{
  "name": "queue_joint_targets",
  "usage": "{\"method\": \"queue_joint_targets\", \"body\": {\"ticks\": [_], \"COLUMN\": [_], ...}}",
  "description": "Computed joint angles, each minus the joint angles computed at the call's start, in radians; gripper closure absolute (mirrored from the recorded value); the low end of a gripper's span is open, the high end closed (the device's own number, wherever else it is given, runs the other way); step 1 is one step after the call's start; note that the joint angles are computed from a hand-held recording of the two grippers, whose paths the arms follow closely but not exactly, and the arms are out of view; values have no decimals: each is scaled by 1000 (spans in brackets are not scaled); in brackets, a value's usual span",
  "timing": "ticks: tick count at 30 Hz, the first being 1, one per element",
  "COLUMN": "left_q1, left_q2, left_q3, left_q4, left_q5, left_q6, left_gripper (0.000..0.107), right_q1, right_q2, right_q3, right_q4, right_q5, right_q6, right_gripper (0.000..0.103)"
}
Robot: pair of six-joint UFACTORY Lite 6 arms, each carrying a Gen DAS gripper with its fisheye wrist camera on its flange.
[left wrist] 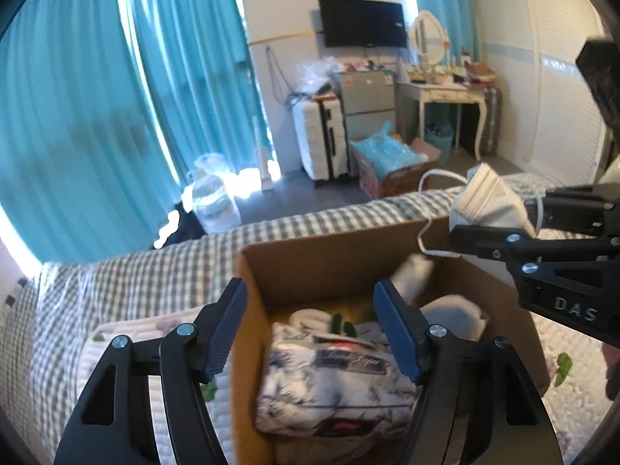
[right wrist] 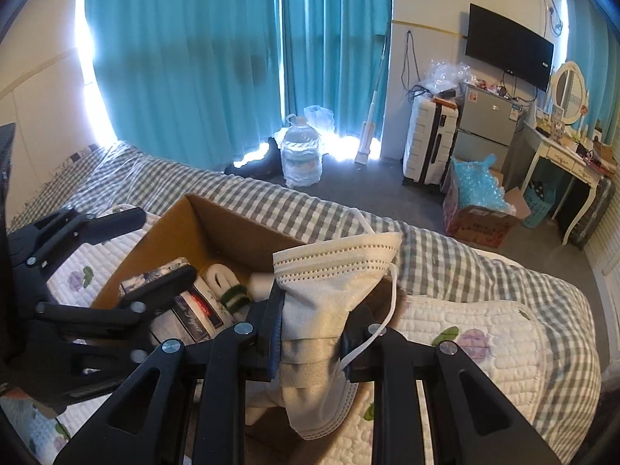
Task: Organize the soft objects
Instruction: 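Carry the Vinda pack and face mask into the box and open both grippers, then grasp the white cotton roll with the right gripper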
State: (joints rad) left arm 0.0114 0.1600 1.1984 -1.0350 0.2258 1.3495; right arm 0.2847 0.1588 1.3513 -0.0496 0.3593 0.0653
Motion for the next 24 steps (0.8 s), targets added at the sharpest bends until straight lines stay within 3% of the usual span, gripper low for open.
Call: {"method": "queue_joint_targets", "body": {"ticks": [3,4,7,13,15,17,24], "left_q1": [53,63,125,238,287,347,605], "left_q2": [-59,-68,-150,-332,-399,-481,-661], "left_q3": [-25,-25,-55,-111,-121,-148,-188], "left_q4": [-29,-29,-19,47,61,37,7], "left_q5": [53,60,124,256,319,375,662], "left_q6": [34,33,35,-14,-35,-24,22], "left_gripper": [38,38,38,36,22,15,9], "right_q1": [11,11,26,98,128,167,368], "right_q2": [18,26,24,-101,-156,-198,-353], "right_q3": [25,39,60,45,46,80,115], "right_q4": [9,13,-14,-244,-290,-329,-500], "right_q5": [8,11,21,112,163,245,516], "right_q6": [2,1,68,328,372,412,578], "right_gripper": [79,72,38,29,21,19,17]}}
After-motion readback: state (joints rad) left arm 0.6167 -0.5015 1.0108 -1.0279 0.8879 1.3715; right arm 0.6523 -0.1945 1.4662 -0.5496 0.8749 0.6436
